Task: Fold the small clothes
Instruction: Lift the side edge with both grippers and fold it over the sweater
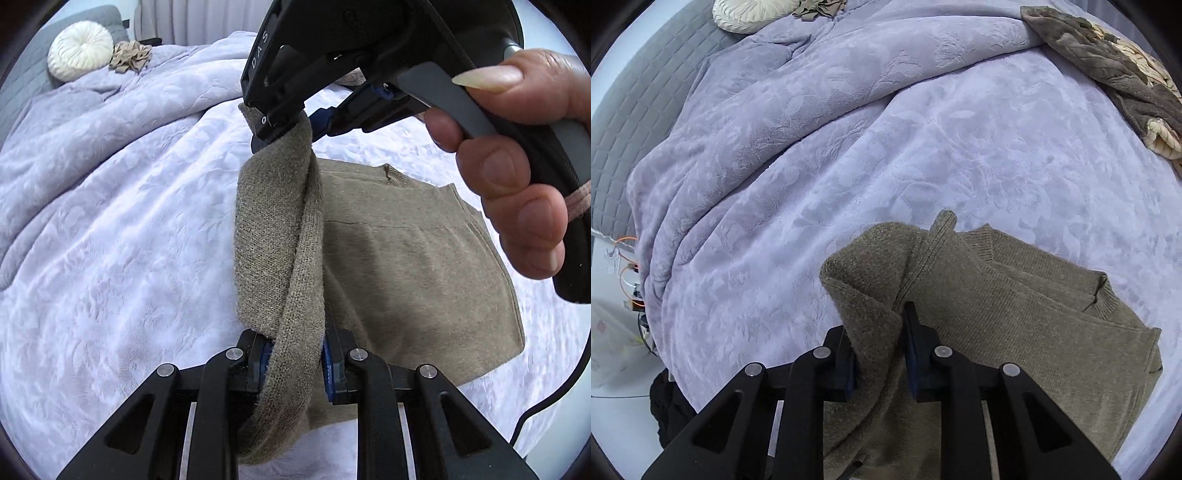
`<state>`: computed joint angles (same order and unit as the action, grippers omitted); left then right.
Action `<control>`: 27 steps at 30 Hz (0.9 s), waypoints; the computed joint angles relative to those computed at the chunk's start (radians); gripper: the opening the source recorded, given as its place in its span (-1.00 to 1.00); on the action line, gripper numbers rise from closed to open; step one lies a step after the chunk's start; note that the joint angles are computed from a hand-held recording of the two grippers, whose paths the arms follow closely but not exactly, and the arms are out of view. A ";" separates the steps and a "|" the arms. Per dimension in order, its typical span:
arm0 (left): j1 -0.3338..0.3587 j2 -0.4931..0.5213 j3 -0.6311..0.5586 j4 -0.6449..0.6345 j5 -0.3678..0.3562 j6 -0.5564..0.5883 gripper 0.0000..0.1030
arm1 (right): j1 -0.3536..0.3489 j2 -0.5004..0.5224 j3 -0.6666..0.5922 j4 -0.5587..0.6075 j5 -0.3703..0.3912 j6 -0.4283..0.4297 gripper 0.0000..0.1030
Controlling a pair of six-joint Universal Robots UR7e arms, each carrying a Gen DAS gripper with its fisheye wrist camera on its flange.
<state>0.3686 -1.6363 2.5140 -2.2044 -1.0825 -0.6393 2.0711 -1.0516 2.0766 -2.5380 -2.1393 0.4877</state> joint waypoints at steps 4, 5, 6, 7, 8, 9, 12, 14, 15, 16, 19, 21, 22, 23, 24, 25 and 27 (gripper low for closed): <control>-0.076 0.063 -0.019 0.041 0.025 -0.051 -0.55 | -0.009 -0.075 0.047 -0.009 0.016 -0.038 -0.56; -0.091 0.079 -0.022 0.047 0.029 -0.062 -0.56 | -0.012 -0.092 0.057 -0.014 0.022 -0.049 -0.56; -0.125 0.102 -0.023 0.058 0.030 -0.090 -0.56 | -0.014 -0.113 0.069 -0.013 0.026 -0.061 -0.56; -0.155 0.122 -0.023 0.068 0.030 -0.116 -0.55 | -0.016 -0.134 0.082 -0.012 0.029 -0.075 -0.56; -0.181 0.154 -0.034 0.083 0.035 -0.139 -0.55 | -0.017 -0.155 0.094 -0.010 0.031 -0.090 -0.56; -0.199 0.174 -0.042 0.097 0.035 -0.158 -0.55 | -0.019 -0.177 0.106 -0.007 0.034 -0.107 -0.56; -0.251 0.256 -0.078 0.124 0.027 -0.209 -0.55 | -0.030 -0.238 0.140 0.000 0.044 -0.143 -0.56; -0.286 0.318 -0.103 0.153 0.039 -0.251 -0.56 | -0.039 -0.277 0.165 0.001 0.050 -0.161 -0.56; -0.301 0.350 -0.117 0.162 0.043 -0.263 -0.55 | -0.047 -0.299 0.177 0.004 0.054 -0.169 -0.56; -0.309 0.374 -0.127 0.163 0.043 -0.269 -0.55 | -0.055 -0.321 0.188 0.011 0.057 -0.176 -0.56; -0.336 0.458 -0.164 0.172 0.041 -0.288 -0.56 | -0.077 -0.378 0.219 0.017 0.063 -0.196 -0.56; -0.346 0.506 -0.188 0.176 0.040 -0.294 -0.55 | -0.090 -0.411 0.240 0.015 0.067 -0.215 -0.56; -0.351 0.521 -0.196 0.177 0.040 -0.297 -0.55 | -0.095 -0.425 0.249 0.010 0.071 -0.225 -0.56; -0.356 0.539 -0.205 0.179 0.040 -0.299 -0.55 | -0.101 -0.441 0.261 0.002 0.076 -0.237 -0.56; -0.359 0.543 -0.207 0.183 0.040 -0.299 -0.55 | -0.106 -0.453 0.269 -0.002 0.080 -0.243 -0.56; -0.364 0.558 -0.214 0.182 0.039 -0.300 -0.55 | -0.113 -0.469 0.280 -0.008 0.086 -0.251 -0.56; -0.387 0.596 -0.241 0.189 0.028 -0.303 -0.55 | -0.128 -0.501 0.303 -0.023 0.099 -0.272 -0.56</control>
